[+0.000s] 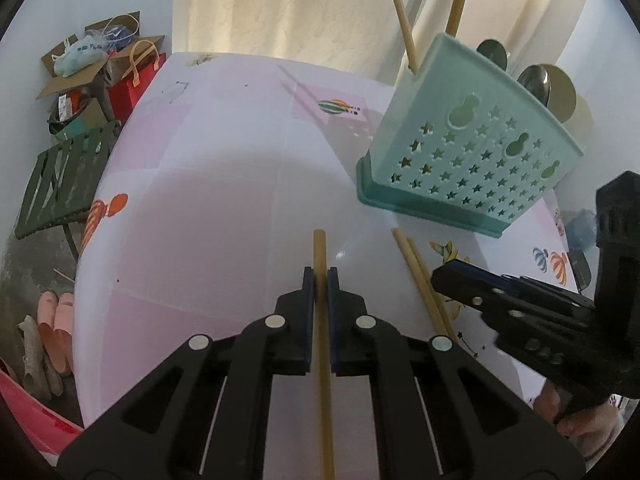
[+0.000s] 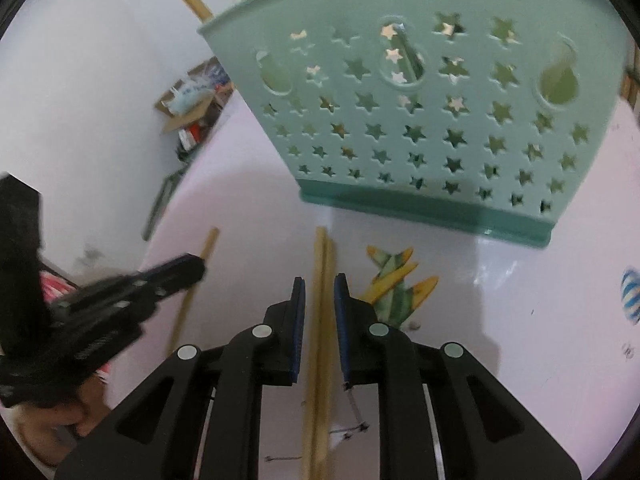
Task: Organize utensils
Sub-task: 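Lift the chopsticks with both grippers and carry them above the green holder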
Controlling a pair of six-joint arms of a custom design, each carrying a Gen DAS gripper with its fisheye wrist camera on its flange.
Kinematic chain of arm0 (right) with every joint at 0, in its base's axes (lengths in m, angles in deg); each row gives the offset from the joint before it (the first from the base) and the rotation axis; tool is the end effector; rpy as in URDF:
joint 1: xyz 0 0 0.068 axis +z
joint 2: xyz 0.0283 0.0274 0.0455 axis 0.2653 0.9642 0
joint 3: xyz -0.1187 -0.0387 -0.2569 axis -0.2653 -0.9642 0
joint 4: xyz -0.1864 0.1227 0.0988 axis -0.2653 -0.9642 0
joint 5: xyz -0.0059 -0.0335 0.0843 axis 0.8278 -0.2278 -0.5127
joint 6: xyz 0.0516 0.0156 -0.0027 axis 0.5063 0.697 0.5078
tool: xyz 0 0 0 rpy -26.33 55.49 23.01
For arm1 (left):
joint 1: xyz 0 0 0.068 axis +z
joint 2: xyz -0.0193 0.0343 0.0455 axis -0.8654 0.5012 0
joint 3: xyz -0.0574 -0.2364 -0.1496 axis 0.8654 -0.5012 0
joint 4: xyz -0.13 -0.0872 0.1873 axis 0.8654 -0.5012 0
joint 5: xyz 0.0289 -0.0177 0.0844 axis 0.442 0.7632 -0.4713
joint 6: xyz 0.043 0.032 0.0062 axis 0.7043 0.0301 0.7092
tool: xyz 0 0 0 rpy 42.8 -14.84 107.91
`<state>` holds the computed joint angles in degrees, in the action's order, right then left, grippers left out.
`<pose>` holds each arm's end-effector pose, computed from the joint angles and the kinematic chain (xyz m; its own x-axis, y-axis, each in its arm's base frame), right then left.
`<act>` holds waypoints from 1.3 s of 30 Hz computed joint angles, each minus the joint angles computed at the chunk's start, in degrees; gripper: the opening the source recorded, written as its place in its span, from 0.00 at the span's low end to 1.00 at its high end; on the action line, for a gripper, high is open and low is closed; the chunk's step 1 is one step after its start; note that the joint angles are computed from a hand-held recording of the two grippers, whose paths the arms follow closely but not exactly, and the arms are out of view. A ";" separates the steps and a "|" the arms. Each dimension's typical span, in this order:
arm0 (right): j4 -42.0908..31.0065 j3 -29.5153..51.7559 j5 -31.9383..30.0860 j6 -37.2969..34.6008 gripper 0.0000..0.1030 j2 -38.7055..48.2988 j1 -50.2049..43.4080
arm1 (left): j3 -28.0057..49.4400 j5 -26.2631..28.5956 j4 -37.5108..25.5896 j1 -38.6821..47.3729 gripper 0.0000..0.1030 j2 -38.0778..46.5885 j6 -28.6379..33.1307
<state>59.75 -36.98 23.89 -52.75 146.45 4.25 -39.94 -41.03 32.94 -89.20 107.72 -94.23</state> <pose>0.2153 -0.0242 0.1791 -0.8386 -0.0822 -0.5386 -0.2885 0.9055 0.3111 0.2053 -0.1118 0.2109 -0.8254 -0.1253 -0.5505 0.0244 0.9662 -0.2565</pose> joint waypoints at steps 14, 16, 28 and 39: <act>3.00 4.18 8.70 -0.95 0.14 4.43 7.13 | 0.53 1.00 0.84 0.29 0.04 1.14 1.71; 1.80 5.44 12.05 -2.07 0.15 4.79 9.02 | 0.56 1.34 0.89 1.05 0.04 1.16 1.70; -10.04 9.64 2.78 -2.84 0.05 -2.48 -7.97 | 2.38 -2.10 -1.35 -1.13 0.04 -9.56 0.42; -30.73 34.17 -25.16 -6.75 0.05 -8.63 -33.99 | 13.73 -8.71 1.00 -7.72 0.04 -16.77 0.98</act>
<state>29.02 -2.81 -1.27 -59.50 137.82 -29.74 -26.21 -49.74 33.94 -96.92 90.95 -93.24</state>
